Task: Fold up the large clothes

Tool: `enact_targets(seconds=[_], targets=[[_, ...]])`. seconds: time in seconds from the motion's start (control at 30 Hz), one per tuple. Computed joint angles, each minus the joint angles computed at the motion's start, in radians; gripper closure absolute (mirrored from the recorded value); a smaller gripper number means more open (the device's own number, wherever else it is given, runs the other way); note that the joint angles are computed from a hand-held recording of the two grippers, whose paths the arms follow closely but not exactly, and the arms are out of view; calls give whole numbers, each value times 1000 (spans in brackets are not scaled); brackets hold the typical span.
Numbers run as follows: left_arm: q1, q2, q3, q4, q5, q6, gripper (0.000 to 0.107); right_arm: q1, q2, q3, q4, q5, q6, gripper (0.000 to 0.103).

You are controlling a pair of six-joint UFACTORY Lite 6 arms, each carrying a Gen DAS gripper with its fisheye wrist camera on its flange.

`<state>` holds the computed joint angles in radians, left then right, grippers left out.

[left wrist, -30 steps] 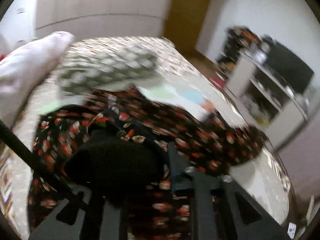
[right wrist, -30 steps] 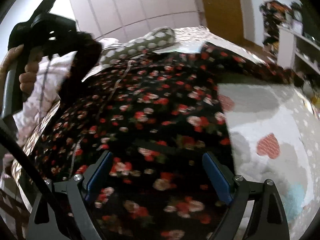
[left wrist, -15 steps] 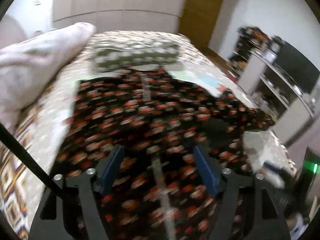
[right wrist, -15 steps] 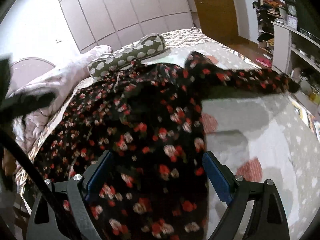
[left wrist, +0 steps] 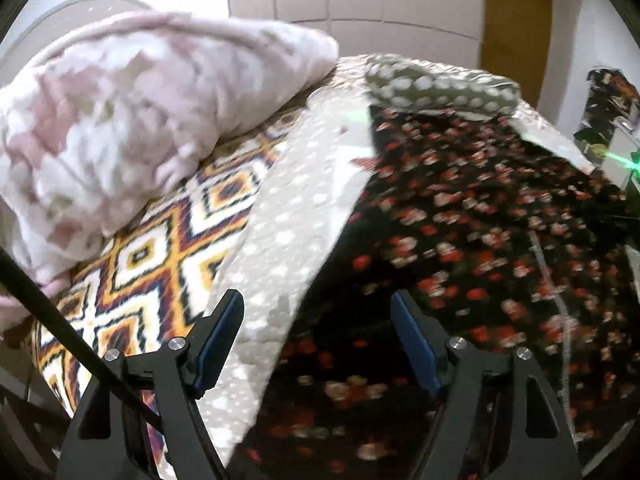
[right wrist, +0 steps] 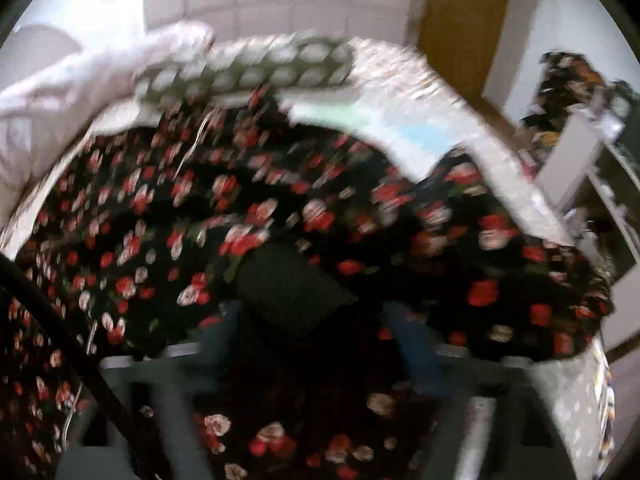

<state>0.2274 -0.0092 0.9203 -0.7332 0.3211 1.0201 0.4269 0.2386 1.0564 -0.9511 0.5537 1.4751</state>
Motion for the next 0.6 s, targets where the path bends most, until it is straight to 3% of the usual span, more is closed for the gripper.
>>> enact_targets(seconds=[0.03, 0.3, 0.43, 0.5, 0.57, 0.6], targets=[[10, 19, 8, -15, 0, 17, 32, -15, 16, 21, 65, -10, -81, 98], [90, 161, 64, -167, 7, 144, 32, -150, 19, 137, 104, 133, -163, 101], [92, 187, 58, -173, 4, 163, 32, -205, 63, 133, 142, 109, -200, 100], [106, 186, 57, -196, 23, 193, 32, -178, -24, 44, 104, 74, -146, 89], [127, 181, 61, -213, 54, 212, 32, -139, -143, -59, 78, 52, -95, 54], [138, 181, 67, -226, 72, 224, 31, -103, -227, -127, 60, 52, -56, 49]])
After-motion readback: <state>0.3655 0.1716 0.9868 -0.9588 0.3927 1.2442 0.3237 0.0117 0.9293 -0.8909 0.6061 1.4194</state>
